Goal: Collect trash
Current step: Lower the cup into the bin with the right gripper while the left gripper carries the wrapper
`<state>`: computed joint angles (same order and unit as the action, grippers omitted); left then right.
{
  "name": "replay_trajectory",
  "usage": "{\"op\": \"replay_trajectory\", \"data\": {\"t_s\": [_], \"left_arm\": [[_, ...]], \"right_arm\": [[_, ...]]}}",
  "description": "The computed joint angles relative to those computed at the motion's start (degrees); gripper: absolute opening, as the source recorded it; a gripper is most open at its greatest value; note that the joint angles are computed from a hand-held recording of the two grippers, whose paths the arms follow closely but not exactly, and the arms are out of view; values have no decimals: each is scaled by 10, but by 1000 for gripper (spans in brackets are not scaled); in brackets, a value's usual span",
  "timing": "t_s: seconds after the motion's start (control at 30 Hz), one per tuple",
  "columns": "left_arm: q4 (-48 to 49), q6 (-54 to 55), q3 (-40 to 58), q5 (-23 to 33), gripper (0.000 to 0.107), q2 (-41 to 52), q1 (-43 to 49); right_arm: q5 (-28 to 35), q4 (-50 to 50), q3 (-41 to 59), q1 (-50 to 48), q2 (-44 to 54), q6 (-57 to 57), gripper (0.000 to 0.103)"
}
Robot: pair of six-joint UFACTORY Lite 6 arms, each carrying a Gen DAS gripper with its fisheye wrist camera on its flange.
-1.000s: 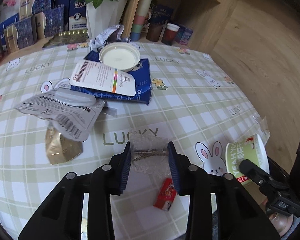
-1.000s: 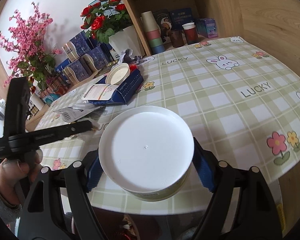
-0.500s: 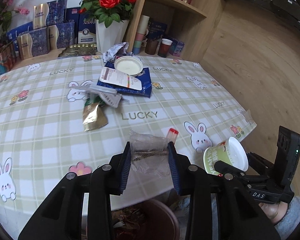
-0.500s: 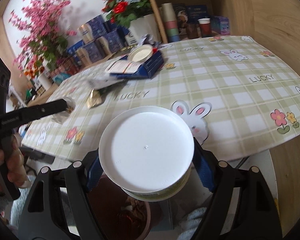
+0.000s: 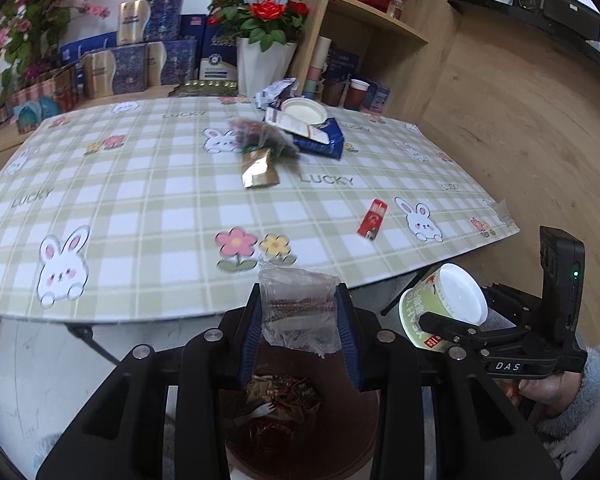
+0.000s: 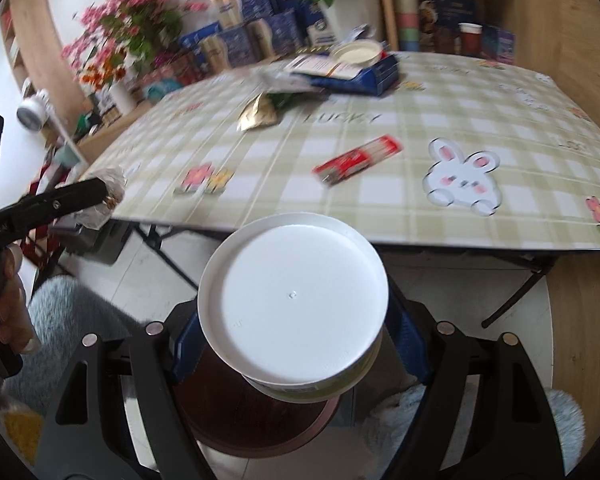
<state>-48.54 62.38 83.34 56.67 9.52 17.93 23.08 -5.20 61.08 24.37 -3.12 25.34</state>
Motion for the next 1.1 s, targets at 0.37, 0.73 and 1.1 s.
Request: {"op": "replay_trajectory", "data": {"t_s": [0.37,0.73,1.1], "left_arm": [[-30,79,-104,-6,34,-43,97],[-46,91,-129,-1,34,-36,123],[-26,78,-137,-20,34,-28,100]], "right_arm": [[4,79,67,47,140,-65,78],[61,104,167,99,325,-110,78],[96,99,186,105,369,-113,78]]}}
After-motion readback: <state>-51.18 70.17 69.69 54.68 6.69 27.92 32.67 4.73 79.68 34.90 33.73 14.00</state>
